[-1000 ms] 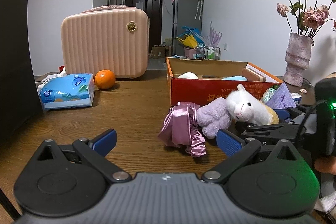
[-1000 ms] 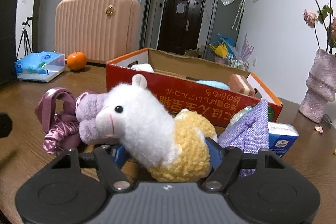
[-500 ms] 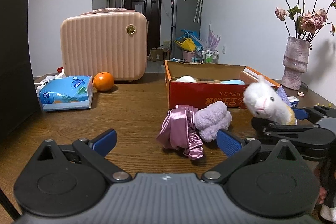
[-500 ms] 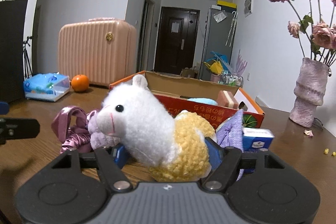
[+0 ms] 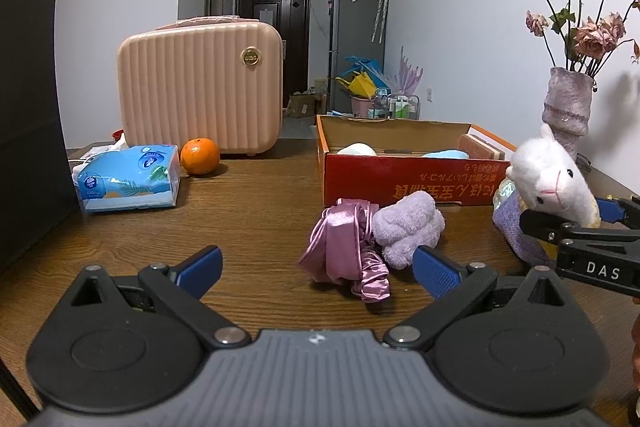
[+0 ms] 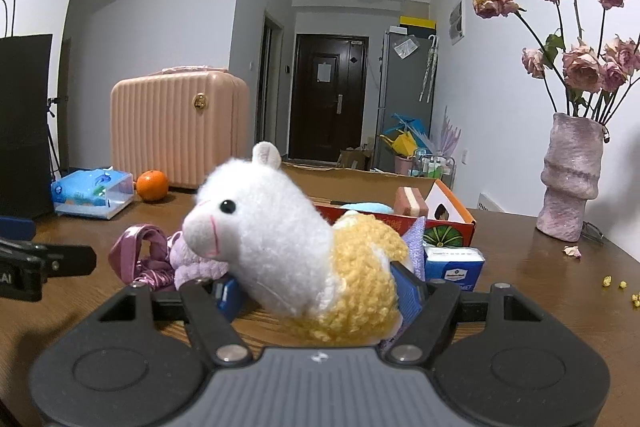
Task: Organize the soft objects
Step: 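Lower the left gripper onto the pink satin scrunchie while the right gripper holds the alpaca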
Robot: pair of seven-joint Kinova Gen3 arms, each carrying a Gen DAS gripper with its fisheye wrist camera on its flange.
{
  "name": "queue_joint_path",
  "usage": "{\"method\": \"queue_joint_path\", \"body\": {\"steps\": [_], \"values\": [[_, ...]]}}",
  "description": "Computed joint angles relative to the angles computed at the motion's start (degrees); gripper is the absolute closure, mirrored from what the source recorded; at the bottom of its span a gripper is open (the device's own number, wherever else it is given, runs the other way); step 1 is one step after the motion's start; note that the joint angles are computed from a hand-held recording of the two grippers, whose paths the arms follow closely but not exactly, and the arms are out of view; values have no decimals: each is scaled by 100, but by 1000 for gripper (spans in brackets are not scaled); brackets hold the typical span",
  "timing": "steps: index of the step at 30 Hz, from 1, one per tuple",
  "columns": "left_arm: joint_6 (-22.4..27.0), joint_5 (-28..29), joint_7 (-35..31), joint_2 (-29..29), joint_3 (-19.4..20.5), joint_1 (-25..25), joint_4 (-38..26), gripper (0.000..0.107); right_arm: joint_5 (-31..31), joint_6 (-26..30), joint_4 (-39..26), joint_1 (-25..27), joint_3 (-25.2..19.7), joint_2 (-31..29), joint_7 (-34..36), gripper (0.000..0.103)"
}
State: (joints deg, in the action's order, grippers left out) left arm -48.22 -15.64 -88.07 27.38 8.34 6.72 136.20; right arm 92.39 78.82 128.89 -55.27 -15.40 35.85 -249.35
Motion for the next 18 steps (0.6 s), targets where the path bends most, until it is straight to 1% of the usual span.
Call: {"method": "queue_joint_path", "body": {"steps": [4, 9, 13, 16, 18], "values": [[61, 12, -4, -2, -1, 17, -26, 4, 17, 35, 8, -9, 1, 14, -44, 31], [522, -93, 84, -19, 61, 11, -261, 4, 22, 81, 44, -15, -9, 11, -161, 31], [786, 266, -212, 28, -43, 311, -445, 4, 22, 104, 59, -11, -15, 12, -233, 31], [1151, 415, -287, 96, -28, 395, -700, 4, 20, 123, 72, -7, -17, 5, -269, 31], [1299, 603, -406, 150, -83, 516, -835, 4, 15, 139, 79, -8, -19, 5, -293, 31]]}}
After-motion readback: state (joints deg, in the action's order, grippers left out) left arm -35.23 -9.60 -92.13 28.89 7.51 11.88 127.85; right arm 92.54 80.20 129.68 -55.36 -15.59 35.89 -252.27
